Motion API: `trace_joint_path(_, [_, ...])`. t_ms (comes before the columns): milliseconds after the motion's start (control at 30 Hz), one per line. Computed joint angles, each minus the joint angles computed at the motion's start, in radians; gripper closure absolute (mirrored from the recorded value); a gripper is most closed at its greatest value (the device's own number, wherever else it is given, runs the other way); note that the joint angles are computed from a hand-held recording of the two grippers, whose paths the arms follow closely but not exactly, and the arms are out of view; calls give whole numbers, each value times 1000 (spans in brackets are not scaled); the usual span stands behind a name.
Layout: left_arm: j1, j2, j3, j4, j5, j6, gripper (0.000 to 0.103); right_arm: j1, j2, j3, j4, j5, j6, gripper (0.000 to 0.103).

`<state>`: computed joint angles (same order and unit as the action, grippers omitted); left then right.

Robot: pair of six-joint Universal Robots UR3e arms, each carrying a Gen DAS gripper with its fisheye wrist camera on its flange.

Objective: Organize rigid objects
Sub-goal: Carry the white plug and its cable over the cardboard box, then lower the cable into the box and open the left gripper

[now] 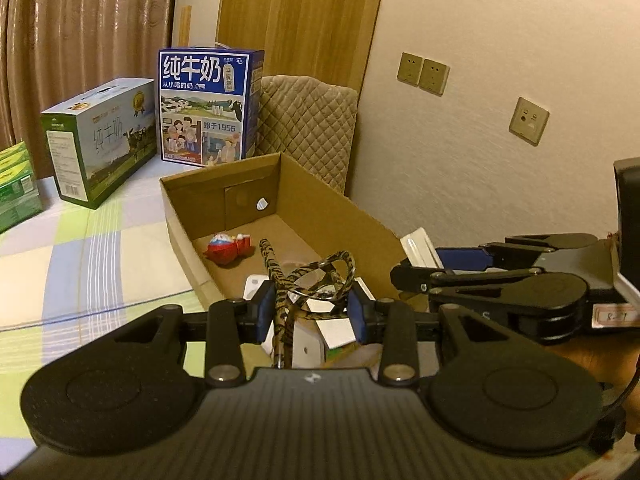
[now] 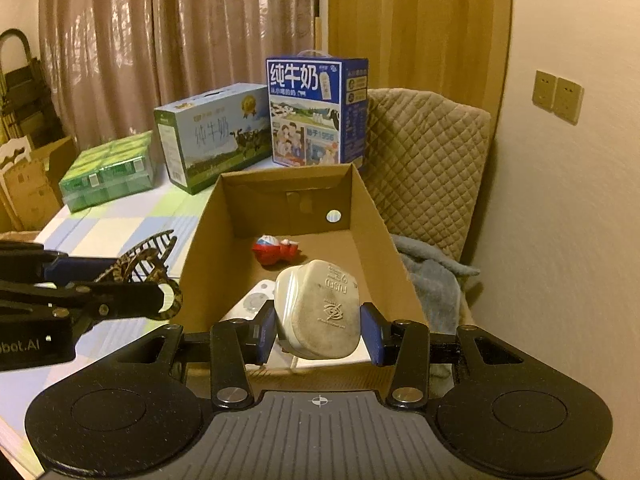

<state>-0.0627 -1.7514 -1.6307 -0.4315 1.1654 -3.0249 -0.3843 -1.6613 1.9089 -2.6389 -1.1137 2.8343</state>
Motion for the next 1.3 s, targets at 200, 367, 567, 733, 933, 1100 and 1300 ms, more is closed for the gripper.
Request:
trace_joint_path(200, [-12,-110,137,-30,18,7,70,17,115,-101,8,-8,-25,62])
trace_joint_path(367, [-13,-214,276,-81,24,15,70,41,234,-216,24,-29,-43,62])
trace_joint_path(567, [-7,-381,530,-201,22,-3,70,64,397,-411,71,-36,-55,62])
trace_joint_path(733, [-19,-574,844,-350,48,13,70,74,525,-570,121,-43,-38,62])
trace_joint_path(933, [-34,-795,1219,-540,84,38,70,85,640,-722,186,-46,-28,62])
trace_joint_path(1100, [-39,-845,1278,-560,94,42,70,96,683,-768,200,-50,-25,62])
trace_joint_path(1300, [-42,-942,1464,-661,100,39,70,101,699,-784,203,-56,-21,62])
